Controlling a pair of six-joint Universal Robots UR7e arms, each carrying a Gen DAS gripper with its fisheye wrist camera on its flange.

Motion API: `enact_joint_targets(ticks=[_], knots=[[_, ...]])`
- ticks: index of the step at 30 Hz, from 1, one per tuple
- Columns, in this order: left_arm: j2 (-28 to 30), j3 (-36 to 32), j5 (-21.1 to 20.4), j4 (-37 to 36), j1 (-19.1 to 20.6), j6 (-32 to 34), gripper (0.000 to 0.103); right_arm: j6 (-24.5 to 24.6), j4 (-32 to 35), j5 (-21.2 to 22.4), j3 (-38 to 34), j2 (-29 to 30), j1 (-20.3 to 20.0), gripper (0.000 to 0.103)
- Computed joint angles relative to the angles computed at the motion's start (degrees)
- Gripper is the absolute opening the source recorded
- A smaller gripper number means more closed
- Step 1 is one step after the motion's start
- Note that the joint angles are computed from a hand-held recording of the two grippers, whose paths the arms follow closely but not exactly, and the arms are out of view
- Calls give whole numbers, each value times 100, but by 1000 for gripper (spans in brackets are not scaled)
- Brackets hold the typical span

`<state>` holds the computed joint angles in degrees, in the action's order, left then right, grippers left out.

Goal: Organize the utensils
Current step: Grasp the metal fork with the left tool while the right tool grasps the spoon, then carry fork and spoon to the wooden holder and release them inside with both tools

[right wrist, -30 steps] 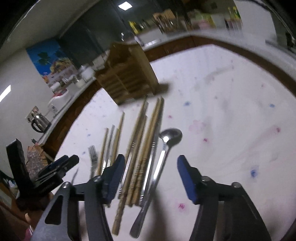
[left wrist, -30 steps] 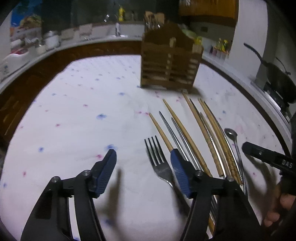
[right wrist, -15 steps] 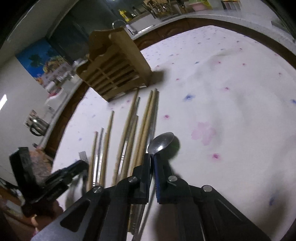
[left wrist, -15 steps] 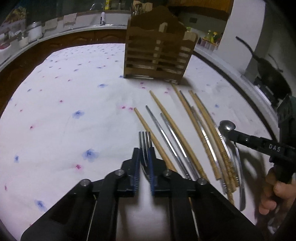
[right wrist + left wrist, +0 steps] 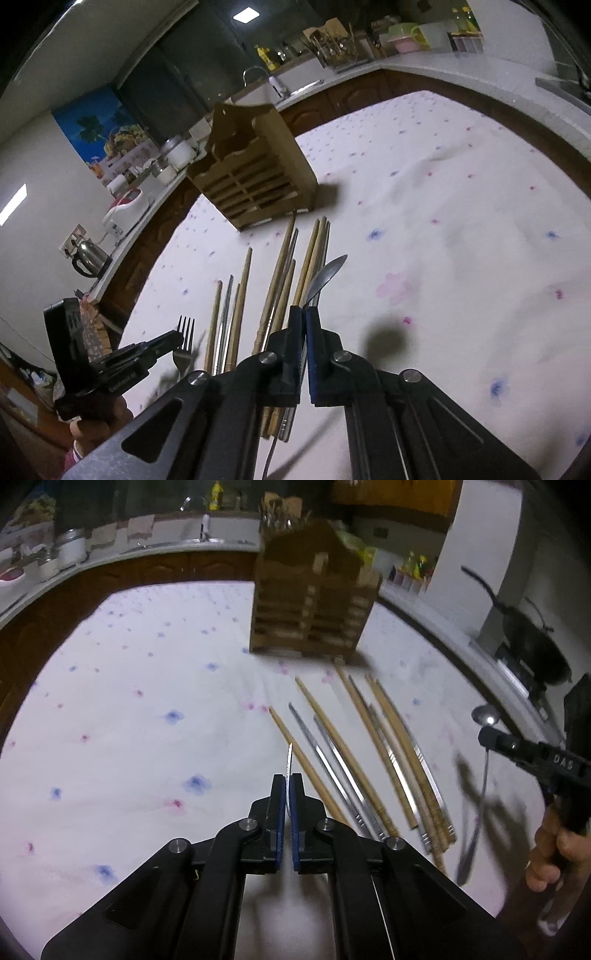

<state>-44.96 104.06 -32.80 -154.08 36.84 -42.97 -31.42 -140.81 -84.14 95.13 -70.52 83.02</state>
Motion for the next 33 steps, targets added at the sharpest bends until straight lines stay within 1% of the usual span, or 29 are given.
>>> enact_joint_targets(ticks=[5, 11, 16, 23, 25, 28, 31, 33], knots=[[-135, 84, 363, -335, -201, 167, 2, -45, -147, 177, 5, -94, 71, 2], [-225, 99, 690, -807, -347, 478, 2, -191, -379, 369, -63, -170, 238, 2], [-211, 40, 864, -1171, -358, 813, 2, -348, -631, 421, -115, -141, 376, 2], [-141, -172, 1070, -1396, -290, 1157, 2, -337, -684, 457, -319, 25, 455, 2], [-72, -337, 1158, -1538, -250, 1424, 2, -341, -735, 459, -363, 70, 477, 2], [80, -679, 1305, -1951, -176, 2066, 2, -341, -868, 412, -564, 248, 571, 2], [367, -1250, 1486, -2578, -82, 3028, 2, -351, -1035, 382, -871, 496, 707, 2], [658, -1810, 1638, -3115, -2, 3882, 2, -382, -1249, 357, -1057, 663, 810, 2]])
